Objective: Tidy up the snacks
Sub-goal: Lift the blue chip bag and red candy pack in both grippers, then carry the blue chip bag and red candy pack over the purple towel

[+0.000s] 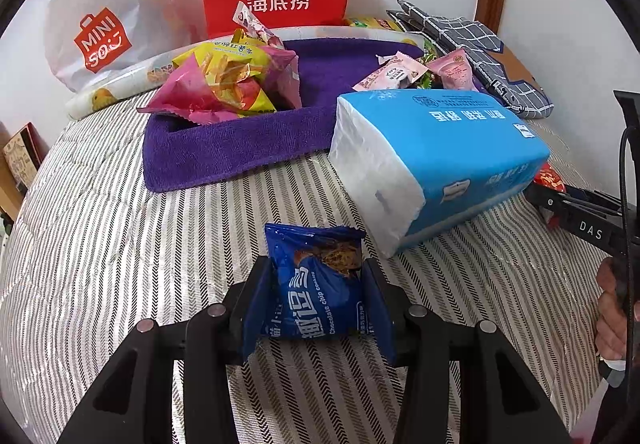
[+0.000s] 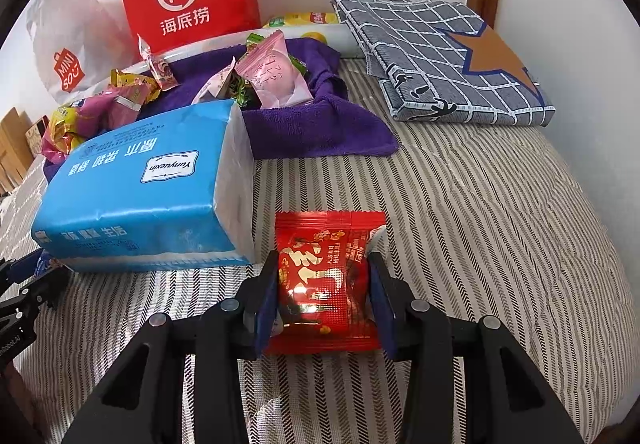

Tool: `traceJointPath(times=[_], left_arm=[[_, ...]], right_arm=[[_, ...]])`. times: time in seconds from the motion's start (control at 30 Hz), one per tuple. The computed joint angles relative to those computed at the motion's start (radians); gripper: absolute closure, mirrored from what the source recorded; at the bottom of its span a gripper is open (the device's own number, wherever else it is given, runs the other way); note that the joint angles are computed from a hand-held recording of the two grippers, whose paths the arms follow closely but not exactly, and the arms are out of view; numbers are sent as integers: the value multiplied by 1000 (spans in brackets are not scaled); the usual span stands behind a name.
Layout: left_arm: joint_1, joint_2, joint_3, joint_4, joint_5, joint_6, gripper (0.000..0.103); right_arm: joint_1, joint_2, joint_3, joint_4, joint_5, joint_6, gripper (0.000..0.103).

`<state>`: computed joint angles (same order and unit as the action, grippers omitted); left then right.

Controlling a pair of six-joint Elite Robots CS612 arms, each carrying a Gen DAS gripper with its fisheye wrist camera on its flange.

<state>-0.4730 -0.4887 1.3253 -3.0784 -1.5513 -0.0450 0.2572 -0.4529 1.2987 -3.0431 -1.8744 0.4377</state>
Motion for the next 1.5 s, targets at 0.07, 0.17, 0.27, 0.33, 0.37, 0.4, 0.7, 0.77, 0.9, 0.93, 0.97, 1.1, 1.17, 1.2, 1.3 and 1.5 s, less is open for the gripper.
traceJointPath(times=[0.07, 0.17, 0.27, 0.33, 0.37, 0.4, 0.7, 0.77, 0.9, 0.93, 0.97, 1.1, 1.17, 1.2, 1.3, 1.5], left_arm=[[0, 0, 0, 0, 0, -2, 60], [0, 0, 0, 0, 1, -3, 60], [-1, -1, 1, 0, 4, -1, 60], [-1, -1, 1, -1, 4, -4, 60], [0, -1, 1, -1, 3, -6, 60], [0, -2, 2, 1, 3, -6, 60], [5, -23, 21, 30, -23, -25, 60], [5, -30, 31, 24, -25, -29, 60], [1, -49, 60, 5, -8, -21, 60], [0, -53, 66, 1, -3, -16, 60], [0, -59, 74, -10, -1, -12, 60], [-4, -82, 106, -43, 0, -14, 60], [-6, -93, 120, -56, 1, -12, 60], [-8, -101, 128, -65, 1, -10, 60], [-13, -121, 149, -83, 3, -3, 60], [-13, -150, 164, -92, -37, -17, 60]], right_arm=[[0, 0, 0, 0, -1, -1, 61], [0, 0, 1, -2, 1, 1, 61], [-1, -1, 2, -3, 3, 2, 61], [-1, 0, 1, -3, 2, 0, 61], [-1, 0, 1, -3, 2, 0, 62], [-1, -1, 3, -6, 5, -1, 62], [7, -19, 35, -30, 30, -15, 62], [11, -28, 51, -40, 36, -10, 62], [24, -46, 77, -56, 4, -15, 62], [26, -52, 87, -65, 4, -12, 62], [28, -56, 93, -73, 4, -12, 62], [41, -78, 119, -109, -22, -34, 62], [45, -89, 132, -130, -29, -41, 62], [46, -95, 138, -141, -27, -43, 62], [52, -111, 159, -182, -26, -58, 62], [59, -141, 184, -235, -16, -88, 62]])
